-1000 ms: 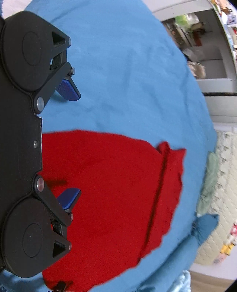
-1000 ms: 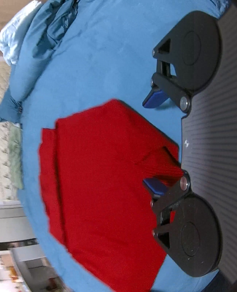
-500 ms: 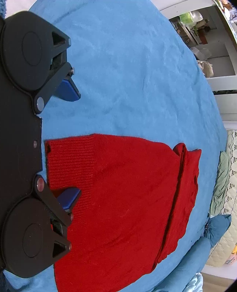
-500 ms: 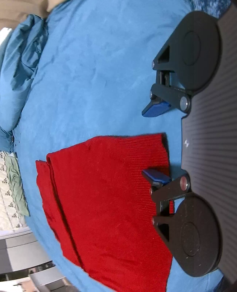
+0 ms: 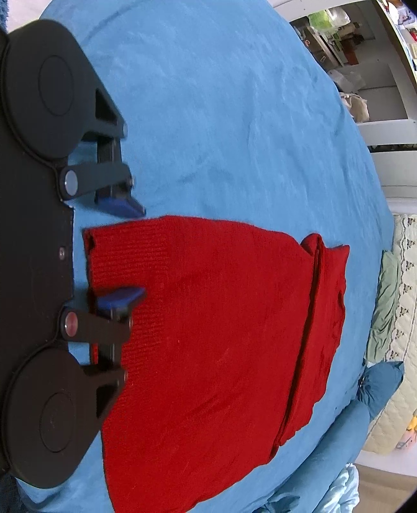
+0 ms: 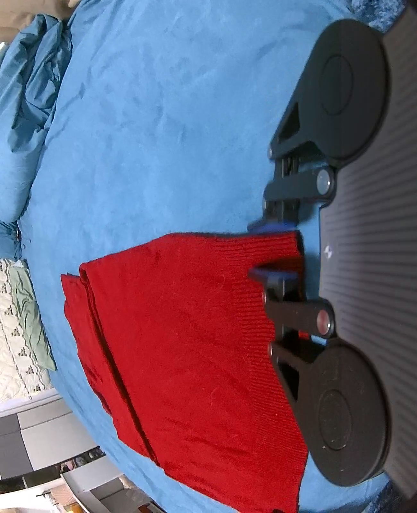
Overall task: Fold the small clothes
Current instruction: 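Grasp the sweater hem with both grippers and lift it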
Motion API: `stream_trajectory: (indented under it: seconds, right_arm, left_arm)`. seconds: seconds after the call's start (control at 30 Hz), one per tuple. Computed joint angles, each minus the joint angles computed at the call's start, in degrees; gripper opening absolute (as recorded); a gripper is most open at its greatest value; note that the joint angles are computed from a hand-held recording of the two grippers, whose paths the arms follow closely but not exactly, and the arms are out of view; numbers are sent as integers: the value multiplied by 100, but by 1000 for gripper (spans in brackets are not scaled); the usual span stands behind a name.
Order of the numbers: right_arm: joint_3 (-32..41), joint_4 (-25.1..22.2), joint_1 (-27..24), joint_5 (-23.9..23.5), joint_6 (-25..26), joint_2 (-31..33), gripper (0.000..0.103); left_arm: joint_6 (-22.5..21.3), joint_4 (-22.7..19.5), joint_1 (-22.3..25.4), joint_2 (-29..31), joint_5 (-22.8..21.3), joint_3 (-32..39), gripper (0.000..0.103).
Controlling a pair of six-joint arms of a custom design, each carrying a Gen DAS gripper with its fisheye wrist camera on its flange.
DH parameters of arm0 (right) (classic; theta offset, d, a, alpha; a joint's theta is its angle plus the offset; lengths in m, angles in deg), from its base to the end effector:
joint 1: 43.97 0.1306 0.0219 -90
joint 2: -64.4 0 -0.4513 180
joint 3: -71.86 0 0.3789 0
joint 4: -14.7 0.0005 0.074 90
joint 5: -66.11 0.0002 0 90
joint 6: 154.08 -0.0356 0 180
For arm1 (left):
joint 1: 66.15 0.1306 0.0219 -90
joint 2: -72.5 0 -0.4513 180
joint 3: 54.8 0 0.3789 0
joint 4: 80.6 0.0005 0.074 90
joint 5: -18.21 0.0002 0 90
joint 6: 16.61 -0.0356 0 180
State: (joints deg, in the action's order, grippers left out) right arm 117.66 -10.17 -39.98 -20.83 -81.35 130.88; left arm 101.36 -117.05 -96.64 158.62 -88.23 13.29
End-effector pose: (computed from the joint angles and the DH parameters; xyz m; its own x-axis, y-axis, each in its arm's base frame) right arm 0.2724 0.0166 0.3323 -0.6896 0.2491 -0.6800 0.1807 0.9685 0.1715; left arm 0.3619 -0.2020 0.3755 -0.7812 -0.0620 -0.6212 -0.0243 0.9973 -0.0690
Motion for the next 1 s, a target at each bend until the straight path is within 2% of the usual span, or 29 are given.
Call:
stream_trajectory:
  seconds: [0.03, 0.1, 0.23, 0.37, 0.53, 0.63, 0.73, 0.87, 1.0]
  right_arm:
    - [20, -20, -21, -64, 18, 8, 21]
    - [53, -49, -44, -129, -8, -16, 20]
    - [188, -119, -257, -499, -74, -184, 20]
    - [524, -184, -714, -1174, -139, -276, 20]
    - [1297, -32, -1177, -2035, -285, 187, 20]
    - [2043, 226, -1270, -2305, -361, 883, 20]
    - [2996, 335, -1187, -2306, -436, 1724, 20]
    - [4581, 101, -917, -1835, -307, 3046, 20]
    - [6059, -409, -703, -1332, -352, 4374, 20]
  left_arm:
    - [12, -19, -2, 4, 23, 21, 36]
    - [64, -75, 3, -17, 88, 73, 10]
    - [105, -150, 53, -152, 199, 208, 8]
    - [184, -89, 191, -241, 372, 461, 8]
    - [-120, 144, 516, 81, 545, 1242, 7]
    - [-492, 74, 702, 705, 479, 2158, 7]
    - [-734, 20, 892, 1516, 383, 3250, 7]
    - [-880, -354, 1079, 2843, 72, 5028, 7]
    - [-795, -1178, 1210, 4256, 72, 6946, 7]
